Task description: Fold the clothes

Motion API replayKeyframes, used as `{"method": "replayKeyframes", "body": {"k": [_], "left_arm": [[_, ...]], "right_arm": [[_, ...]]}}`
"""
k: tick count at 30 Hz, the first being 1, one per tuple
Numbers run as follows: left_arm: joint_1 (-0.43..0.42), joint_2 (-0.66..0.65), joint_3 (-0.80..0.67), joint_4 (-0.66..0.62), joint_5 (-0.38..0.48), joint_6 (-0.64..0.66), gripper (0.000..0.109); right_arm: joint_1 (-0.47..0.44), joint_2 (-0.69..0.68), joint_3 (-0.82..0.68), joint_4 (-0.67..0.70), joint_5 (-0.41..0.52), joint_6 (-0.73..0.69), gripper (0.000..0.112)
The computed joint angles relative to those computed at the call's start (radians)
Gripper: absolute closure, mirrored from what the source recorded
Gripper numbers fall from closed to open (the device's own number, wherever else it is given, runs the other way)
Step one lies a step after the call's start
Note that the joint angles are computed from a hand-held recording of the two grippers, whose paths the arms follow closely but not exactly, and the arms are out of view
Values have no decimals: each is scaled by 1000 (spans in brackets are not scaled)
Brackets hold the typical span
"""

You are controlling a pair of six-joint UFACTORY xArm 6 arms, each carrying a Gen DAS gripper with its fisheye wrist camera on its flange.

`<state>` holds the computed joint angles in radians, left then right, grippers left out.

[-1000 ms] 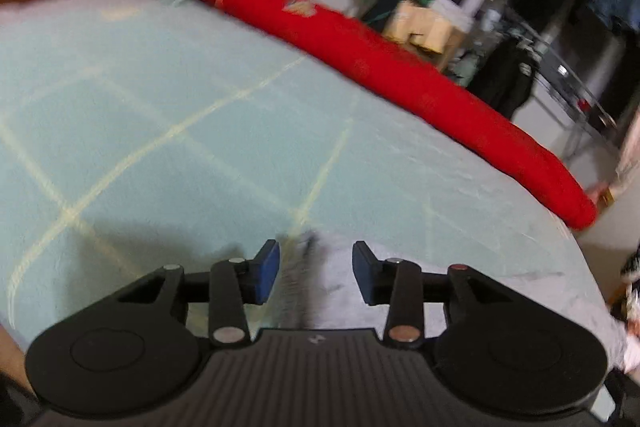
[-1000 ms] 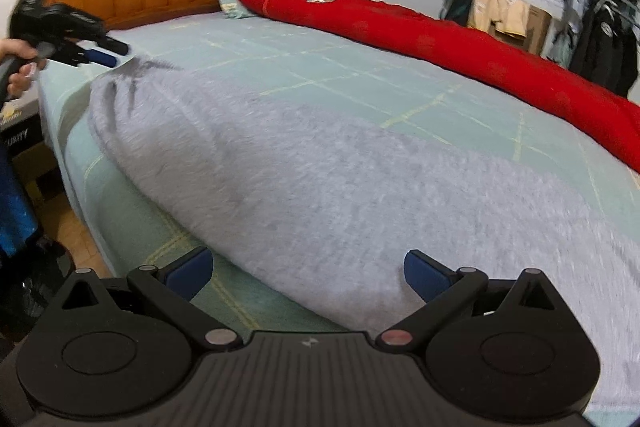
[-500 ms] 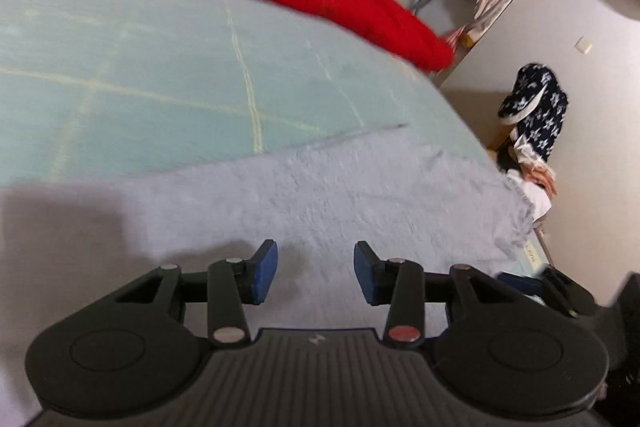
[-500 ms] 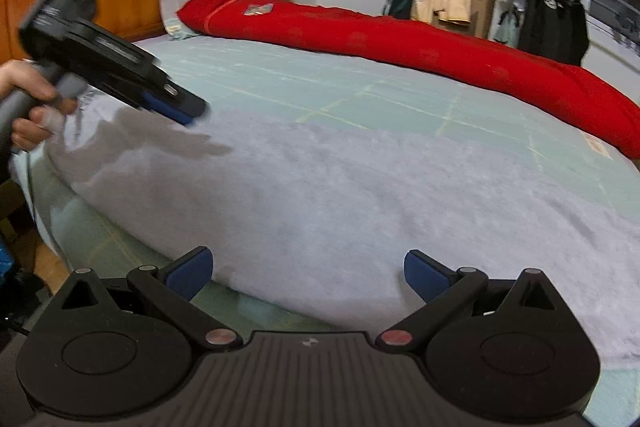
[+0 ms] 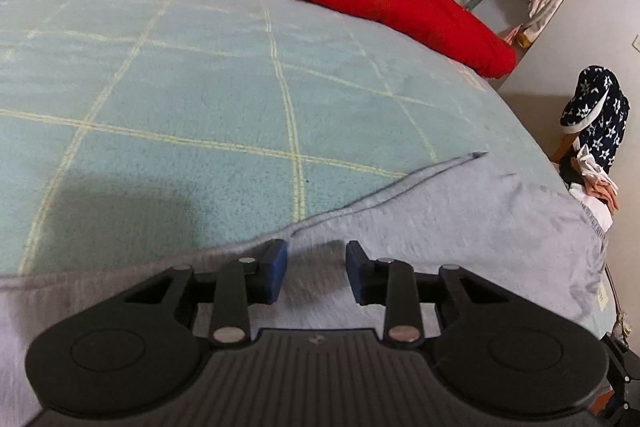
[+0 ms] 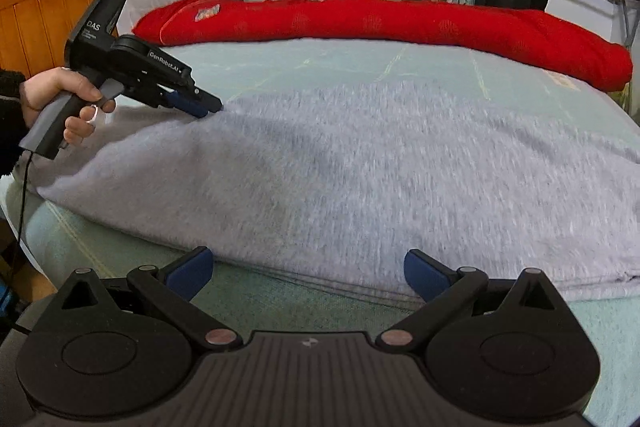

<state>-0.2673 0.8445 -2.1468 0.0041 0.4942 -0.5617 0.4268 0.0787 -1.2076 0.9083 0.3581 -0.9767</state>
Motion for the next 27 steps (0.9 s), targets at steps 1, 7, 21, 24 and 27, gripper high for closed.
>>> {"method": "replayKeyframes", "body": {"k": [1,7,21,24,27], "left_arm": [[-6,-36,49,8,-17,-7,72],[-64,-270,379,147,-178,-118,66],[-240,-478,633,728,-63,-449,60],[-280,-452,598,803,47,-424,61],[-304,-441,582,835,105,-369,61]], "right_arm": [[-5,-8,3,30,6,-18,9],[-61,-48,24,173,28,-29,9],[-78,6,23,267,63,-13,9],[-44,2,41,122,4,-9,9],[-14,-12,69,-17,-52,26,9]]}}
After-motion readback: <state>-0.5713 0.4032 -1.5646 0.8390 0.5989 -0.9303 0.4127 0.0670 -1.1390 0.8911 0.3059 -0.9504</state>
